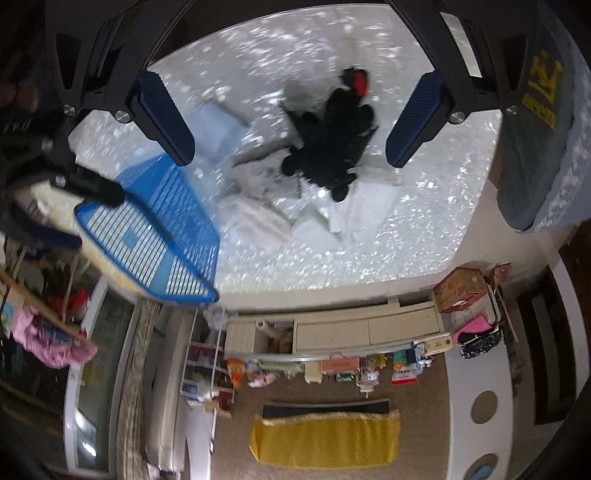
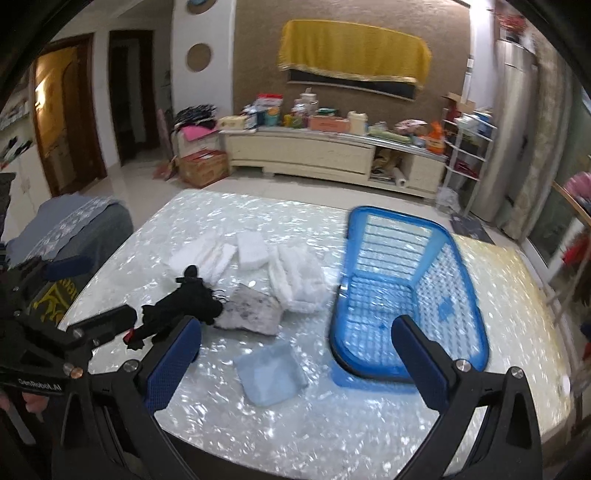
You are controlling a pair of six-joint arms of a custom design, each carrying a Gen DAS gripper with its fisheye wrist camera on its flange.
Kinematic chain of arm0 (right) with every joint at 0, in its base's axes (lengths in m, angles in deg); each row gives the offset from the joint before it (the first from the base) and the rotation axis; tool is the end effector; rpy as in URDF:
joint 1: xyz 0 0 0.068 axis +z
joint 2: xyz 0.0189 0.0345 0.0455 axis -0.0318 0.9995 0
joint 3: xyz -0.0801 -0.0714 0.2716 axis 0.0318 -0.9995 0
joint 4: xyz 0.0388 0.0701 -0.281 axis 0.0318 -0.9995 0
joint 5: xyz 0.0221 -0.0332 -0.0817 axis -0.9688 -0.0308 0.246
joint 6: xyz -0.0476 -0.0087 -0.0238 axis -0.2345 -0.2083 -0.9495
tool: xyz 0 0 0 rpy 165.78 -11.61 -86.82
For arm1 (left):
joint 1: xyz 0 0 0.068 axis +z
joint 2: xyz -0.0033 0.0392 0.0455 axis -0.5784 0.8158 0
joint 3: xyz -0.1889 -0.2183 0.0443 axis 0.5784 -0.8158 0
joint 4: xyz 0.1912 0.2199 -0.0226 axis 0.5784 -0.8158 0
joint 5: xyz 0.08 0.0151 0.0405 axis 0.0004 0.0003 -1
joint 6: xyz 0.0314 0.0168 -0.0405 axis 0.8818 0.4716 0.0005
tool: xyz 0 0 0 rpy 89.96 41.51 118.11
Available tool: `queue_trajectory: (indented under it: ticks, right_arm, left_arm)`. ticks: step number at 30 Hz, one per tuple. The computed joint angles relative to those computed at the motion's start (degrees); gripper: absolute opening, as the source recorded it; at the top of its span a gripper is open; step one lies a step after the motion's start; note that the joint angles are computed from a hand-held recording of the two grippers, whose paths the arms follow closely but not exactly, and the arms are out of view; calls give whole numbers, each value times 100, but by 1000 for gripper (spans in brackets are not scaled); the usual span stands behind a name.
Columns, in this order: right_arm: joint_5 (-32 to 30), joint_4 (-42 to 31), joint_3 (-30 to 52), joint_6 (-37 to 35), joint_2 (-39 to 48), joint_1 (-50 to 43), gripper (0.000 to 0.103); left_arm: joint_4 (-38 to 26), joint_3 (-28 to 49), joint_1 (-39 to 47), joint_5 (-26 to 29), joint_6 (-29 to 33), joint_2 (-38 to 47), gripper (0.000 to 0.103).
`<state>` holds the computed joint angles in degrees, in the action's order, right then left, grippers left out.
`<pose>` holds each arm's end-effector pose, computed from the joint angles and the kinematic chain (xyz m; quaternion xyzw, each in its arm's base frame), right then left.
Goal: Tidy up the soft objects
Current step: 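Grasp the black plush toy with the left gripper while the right grasps the light blue cloth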
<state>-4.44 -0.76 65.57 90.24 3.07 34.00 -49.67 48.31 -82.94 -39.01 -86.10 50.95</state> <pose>0.2467 0.1726 0.2219 -0.2434 0.8809 0.0756 0.3988 0.1644 -0.1523 0.2410 -0.0090 0.9143 -0.0196 0.4044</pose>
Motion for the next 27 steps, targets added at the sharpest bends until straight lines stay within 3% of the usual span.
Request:
queue_trajectory:
  ticks: [7, 12, 21, 27]
  right_arm:
    - [-393, -336, 820, -305, 1288, 293, 103]
    - [-588, -498, 1196, -369, 2012, 446, 97]
    - [-670, -873, 1821, -566, 3126, 492, 80]
    - [-650, -945, 1898, -508, 3485, 381, 76]
  left_arm:
    - [-123, -227, 1265, 1317, 886, -186, 103]
    - [-211, -292, 1845, 1693, 1223, 16, 103]
    - [449, -603, 2567, 2490, 2166, 586, 103]
    - [945, -495, 2976, 2982, 2615, 1368, 103]
